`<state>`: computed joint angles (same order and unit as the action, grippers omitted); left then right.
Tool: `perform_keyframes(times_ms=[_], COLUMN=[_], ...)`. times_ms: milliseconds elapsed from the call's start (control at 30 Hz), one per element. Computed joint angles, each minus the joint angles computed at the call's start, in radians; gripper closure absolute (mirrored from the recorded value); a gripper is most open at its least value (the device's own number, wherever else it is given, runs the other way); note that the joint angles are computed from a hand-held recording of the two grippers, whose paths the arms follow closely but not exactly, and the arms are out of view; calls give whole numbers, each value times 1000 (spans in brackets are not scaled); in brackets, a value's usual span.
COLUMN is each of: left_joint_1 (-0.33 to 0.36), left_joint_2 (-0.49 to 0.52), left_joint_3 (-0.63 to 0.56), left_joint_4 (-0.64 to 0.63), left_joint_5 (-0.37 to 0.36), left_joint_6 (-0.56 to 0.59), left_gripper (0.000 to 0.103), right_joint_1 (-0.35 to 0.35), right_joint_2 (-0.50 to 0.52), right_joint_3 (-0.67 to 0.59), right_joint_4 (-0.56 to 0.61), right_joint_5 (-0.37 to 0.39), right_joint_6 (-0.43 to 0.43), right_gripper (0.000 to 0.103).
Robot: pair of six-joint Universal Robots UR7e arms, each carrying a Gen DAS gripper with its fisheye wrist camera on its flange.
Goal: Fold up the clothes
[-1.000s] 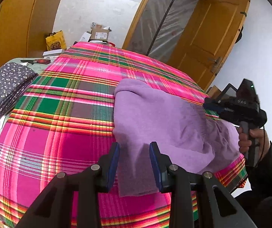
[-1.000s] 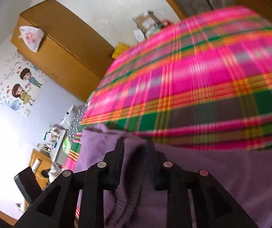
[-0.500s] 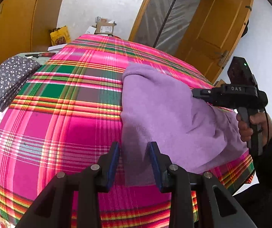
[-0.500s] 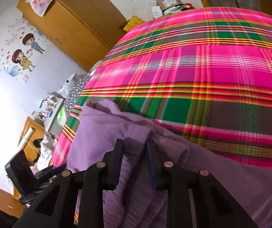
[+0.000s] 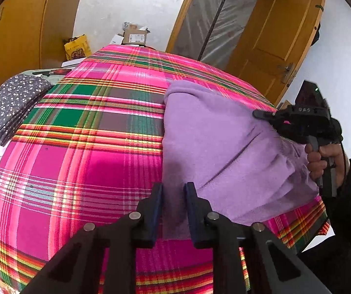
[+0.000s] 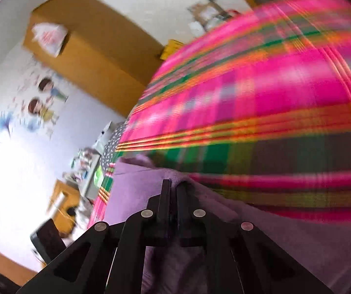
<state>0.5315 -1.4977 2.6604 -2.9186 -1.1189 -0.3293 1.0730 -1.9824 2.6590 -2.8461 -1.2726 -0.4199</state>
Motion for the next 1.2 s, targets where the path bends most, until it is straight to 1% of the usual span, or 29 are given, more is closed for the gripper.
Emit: perform_keyframes(times_ms=[33, 100, 167, 200, 233, 267, 333, 367, 467, 533, 600, 633, 700, 733, 767, 800, 867, 967, 1000, 1100, 1167, 1200], left_joint_1=[0, 2, 5, 6, 7, 8, 11, 12, 16, 14, 11, 11, 6, 3, -1, -5, -13, -13, -11, -5, -1, 3], left_joint_2=[0, -6, -10, -14, -16, -18, -16, -13, -7, -7, -9, -9, -10, -10, -11, -12, -14, -17, -17, -14, -18, -24], left_joint_3=[0, -2, -6, -6, -6, -4, -4, -5, -10, -13, -13, -12, -9, -7, -6, -5, -2, -4, -5, -8, -11, -12], left_joint_4=[2, 9, 18, 23, 24, 23, 17, 15, 15, 23, 30, 29, 26, 26, 28, 29, 32, 37, 38, 36, 37, 39], left_joint_5=[1, -5, -12, -15, -17, -19, -20, -21, -23, -20, -16, -16, -10, -6, -3, 1, 7, 5, 3, -3, -11, -18], left_joint_6=[0, -8, -18, -24, -28, -29, -30, -30, -30, -36, -45, -48, -59, -63, -66, -69, -75, -73, -71, -66, -61, -57], left_gripper=[84, 84, 84, 84, 84, 84, 84, 84, 84, 84, 84, 84, 84, 84, 84, 85, 86, 86, 86, 89, 91, 92], right_joint_1=[-7, -16, -13, -9, -13, -29, -73, -81, -73, -63, -46, -14, 66, 95, 119, 124, 132, 136, 133, 124, 128, 131], right_joint_2=[4, -8, -54, -88, -135, -199, -328, -370, -446, -459, -467, -449, -385, -345, -300, -279, -275, -278, -281, -314, -306, -299], right_joint_3=[3, 3, 7, 14, 22, 30, 37, 42, 60, 74, 87, 93, 99, 105, 112, 111, 113, 118, 120, 127, 132, 134], right_joint_4=[0, 27, 63, 84, 125, 195, 370, 435, 550, 554, 541, 498, 392, 340, 285, 264, 251, 250, 255, 282, 263, 250], right_joint_5=[5, 24, 21, 22, 35, 61, 101, 91, 29, 8, -10, -34, -116, -143, -164, -170, -179, -187, -188, -176, -182, -186], right_joint_6=[2, 4, 2, -8, -36, -84, -195, -238, -312, -332, -348, -344, -324, -311, -299, -297, -294, -280, -274, -293, -295, -294], right_gripper=[99, 94, 89, 82, 79, 78, 73, 73, 71, 70, 70, 77, 83, 87, 88, 88, 88, 83, 76, 73, 83, 91])
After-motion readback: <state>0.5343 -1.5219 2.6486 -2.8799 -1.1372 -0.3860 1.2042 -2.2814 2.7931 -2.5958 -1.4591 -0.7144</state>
